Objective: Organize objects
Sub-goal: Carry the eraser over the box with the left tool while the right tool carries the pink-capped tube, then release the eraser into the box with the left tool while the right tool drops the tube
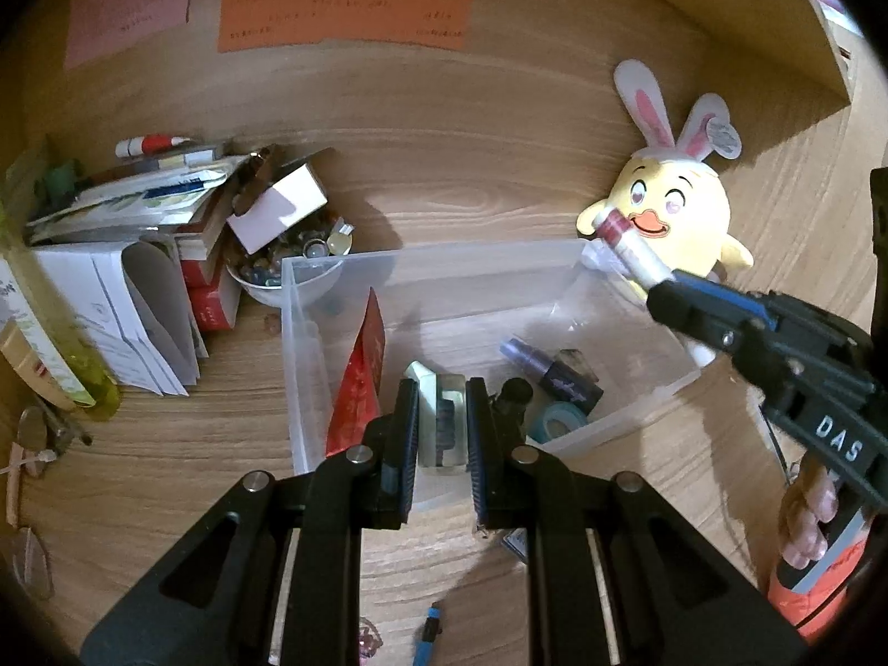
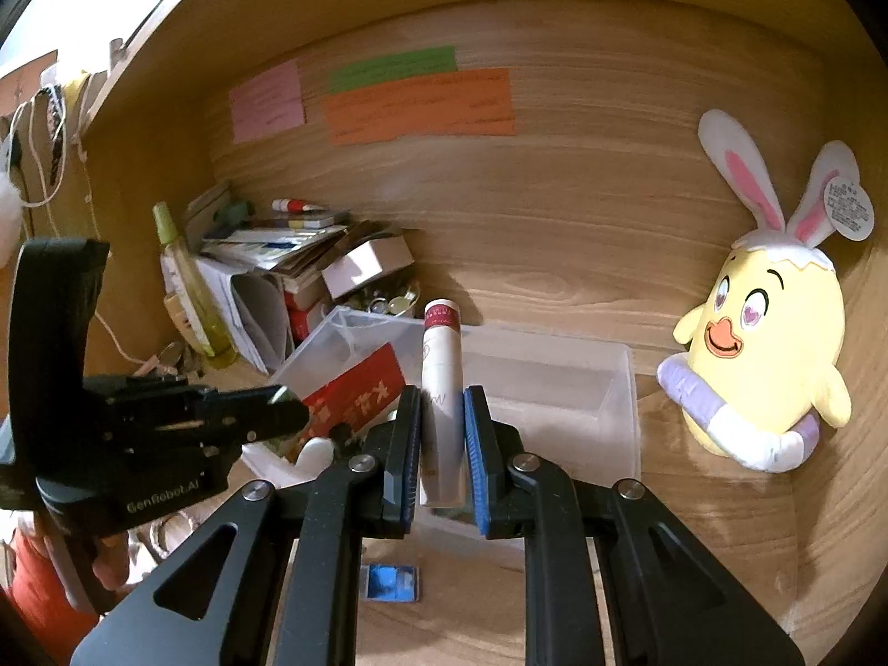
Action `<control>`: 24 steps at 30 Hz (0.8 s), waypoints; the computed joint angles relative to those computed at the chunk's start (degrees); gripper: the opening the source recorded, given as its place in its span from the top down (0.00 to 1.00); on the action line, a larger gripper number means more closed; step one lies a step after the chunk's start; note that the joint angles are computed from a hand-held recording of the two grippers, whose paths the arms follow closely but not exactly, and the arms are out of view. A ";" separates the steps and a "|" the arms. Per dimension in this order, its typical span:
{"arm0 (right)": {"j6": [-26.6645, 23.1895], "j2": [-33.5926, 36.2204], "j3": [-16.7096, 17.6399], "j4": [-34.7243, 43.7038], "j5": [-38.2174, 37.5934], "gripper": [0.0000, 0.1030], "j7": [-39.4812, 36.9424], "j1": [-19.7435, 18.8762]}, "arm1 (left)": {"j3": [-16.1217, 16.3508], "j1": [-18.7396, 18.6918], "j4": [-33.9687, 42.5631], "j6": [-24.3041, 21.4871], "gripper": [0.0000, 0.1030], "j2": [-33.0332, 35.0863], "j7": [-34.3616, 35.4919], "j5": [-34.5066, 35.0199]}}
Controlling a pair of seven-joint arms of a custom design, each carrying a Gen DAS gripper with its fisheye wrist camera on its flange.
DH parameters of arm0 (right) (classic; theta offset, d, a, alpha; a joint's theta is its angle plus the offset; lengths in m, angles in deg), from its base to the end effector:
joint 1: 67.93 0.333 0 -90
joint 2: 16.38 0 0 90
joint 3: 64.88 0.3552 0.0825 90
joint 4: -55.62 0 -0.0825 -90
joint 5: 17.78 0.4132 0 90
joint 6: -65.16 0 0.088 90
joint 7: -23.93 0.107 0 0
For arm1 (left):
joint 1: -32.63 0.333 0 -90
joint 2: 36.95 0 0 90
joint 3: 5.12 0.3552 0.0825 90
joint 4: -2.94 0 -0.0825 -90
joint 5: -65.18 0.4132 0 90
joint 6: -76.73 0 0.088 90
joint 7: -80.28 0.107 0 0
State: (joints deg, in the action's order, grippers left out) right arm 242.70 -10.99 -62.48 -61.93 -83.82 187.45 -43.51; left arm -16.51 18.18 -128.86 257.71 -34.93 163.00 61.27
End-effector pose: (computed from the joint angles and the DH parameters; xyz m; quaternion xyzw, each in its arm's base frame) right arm 0.5179 0.3463 0.4920 -0.7140 0.5188 -0.2332 0.4082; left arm 0.5325 -0.2501 0.4505 -0.5614 0.7243 -0.3595 0.1762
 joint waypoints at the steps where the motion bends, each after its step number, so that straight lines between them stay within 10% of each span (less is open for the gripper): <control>1: -0.29 0.13 0.02 0.22 0.36 0.86 -0.34 -0.06 | 0.30 -0.17 0.28 -0.21 0.85 0.26 -0.77 0.83; 6: -0.82 1.87 0.23 1.30 5.75 0.86 -4.99 -0.49 | 3.39 -1.91 1.92 -1.32 0.85 1.78 -8.81 8.77; 24: -5.87 7.77 -0.88 2.82 28.29 0.86 -23.32 1.09 | -1.64 1.47 4.56 -3.48 0.85 4.81 5.44 -8.55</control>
